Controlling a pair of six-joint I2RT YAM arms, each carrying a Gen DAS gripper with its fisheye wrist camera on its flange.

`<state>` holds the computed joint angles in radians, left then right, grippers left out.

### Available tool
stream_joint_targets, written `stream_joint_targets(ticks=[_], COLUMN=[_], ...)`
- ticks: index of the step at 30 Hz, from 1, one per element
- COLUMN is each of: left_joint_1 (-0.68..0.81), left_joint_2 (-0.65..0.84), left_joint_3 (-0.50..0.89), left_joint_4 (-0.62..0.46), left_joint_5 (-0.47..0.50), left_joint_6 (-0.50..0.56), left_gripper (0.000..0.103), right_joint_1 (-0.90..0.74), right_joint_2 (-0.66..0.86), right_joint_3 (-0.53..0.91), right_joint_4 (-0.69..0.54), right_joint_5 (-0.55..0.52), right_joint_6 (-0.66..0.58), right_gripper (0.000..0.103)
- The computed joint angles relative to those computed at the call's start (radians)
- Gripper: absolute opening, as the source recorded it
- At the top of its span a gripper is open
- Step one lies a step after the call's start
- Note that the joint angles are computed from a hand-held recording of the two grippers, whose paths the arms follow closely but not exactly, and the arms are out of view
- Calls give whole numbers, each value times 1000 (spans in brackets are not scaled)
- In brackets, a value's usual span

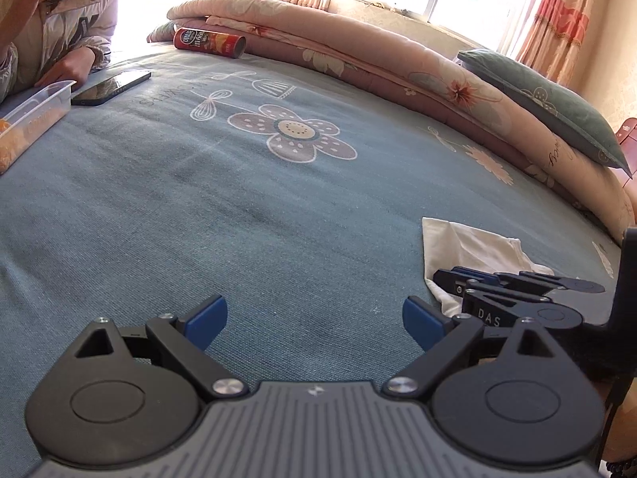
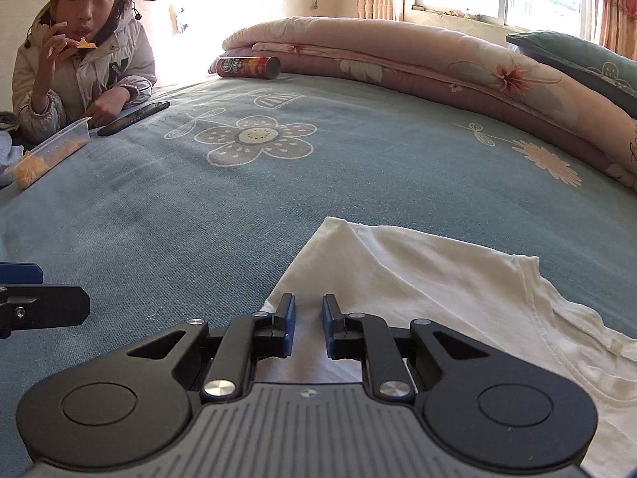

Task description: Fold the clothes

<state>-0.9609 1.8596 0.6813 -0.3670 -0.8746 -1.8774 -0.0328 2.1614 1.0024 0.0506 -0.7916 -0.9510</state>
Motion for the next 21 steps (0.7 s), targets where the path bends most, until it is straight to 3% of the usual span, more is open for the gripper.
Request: stream_joint_targets(ticks=[4,10,11,14,17,19,21], left_joint_1=[2,-2,-2,-5,-1,4,1], left_joint_2=[3,10,11,12,15,16,17], left_joint_3=[-1,6,8,12,12,10,12], left_joint_4=[-2,-7,-10,-26,-26,-11,-8], left_joint_5=[1,-4,-5,-9,-6,-1,-2], left_joint_6=[-5,-12,-13,-26,-30,-16,-11], left_gripper=[95,95,95,95,95,95,95], right_joint_1=[-24,-111,-107,-79,-61,-65,-103], right_joint_2=[-52,-138,-128,-95,-104,-97,-78], right_joint_3=[10,-64,-71,-110,-108,-64,33], right_joint_4=[-103,-226,-236,-152,-176,-262,-440], right_joint_5=[-27,-1,15,13,8,0,-42], right_joint_6=[-14,-183,-208,-158,-139,-192,-232], right_gripper=[18,18,18,6,3,2,5])
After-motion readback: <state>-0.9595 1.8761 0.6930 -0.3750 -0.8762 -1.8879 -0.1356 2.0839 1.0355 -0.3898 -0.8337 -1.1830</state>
